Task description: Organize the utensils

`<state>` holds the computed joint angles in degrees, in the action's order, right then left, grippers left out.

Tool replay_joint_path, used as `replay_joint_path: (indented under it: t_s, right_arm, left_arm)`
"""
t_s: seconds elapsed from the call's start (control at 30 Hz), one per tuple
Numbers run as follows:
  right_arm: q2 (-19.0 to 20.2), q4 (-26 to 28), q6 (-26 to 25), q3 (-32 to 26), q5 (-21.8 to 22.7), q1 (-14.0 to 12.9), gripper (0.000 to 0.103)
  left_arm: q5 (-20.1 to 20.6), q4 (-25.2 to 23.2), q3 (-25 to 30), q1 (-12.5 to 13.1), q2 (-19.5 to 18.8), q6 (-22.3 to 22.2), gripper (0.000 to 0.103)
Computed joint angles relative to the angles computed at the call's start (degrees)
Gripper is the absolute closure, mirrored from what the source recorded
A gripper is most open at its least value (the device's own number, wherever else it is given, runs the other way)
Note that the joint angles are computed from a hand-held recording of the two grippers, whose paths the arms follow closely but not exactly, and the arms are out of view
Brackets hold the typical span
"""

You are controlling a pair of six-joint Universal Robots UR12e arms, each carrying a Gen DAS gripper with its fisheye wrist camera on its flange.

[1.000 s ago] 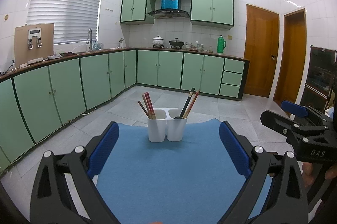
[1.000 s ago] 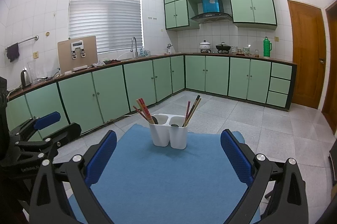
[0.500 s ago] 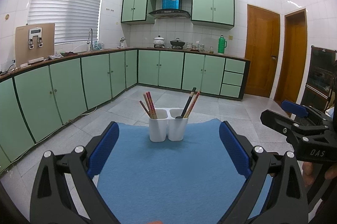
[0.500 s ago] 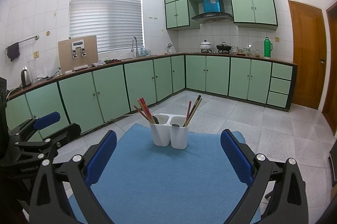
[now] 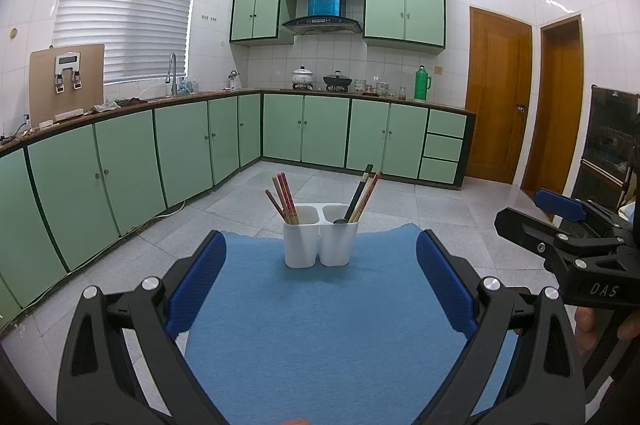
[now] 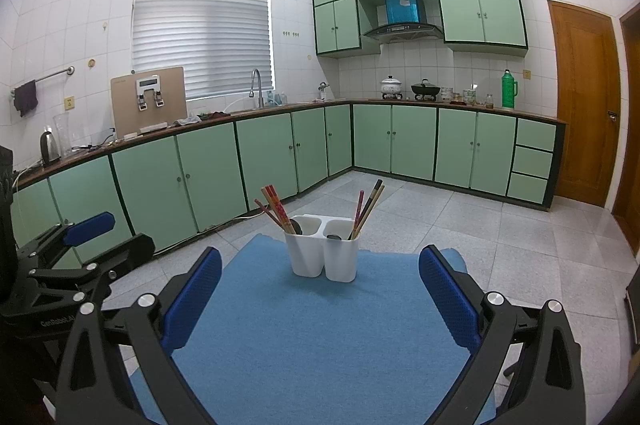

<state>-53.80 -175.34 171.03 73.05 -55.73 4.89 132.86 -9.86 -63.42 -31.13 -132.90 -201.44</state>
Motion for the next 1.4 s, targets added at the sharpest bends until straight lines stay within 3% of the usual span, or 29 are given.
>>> replay_joint_path:
  t_s: [1.4]
  right_arm:
    - [0.3, 0.6, -0.4, -0.1, -0.5, 0.3, 0.006]
  left_arm:
    - [-0.4, -0.2, 0.4, -0.1, -0.2, 0.2, 0.01]
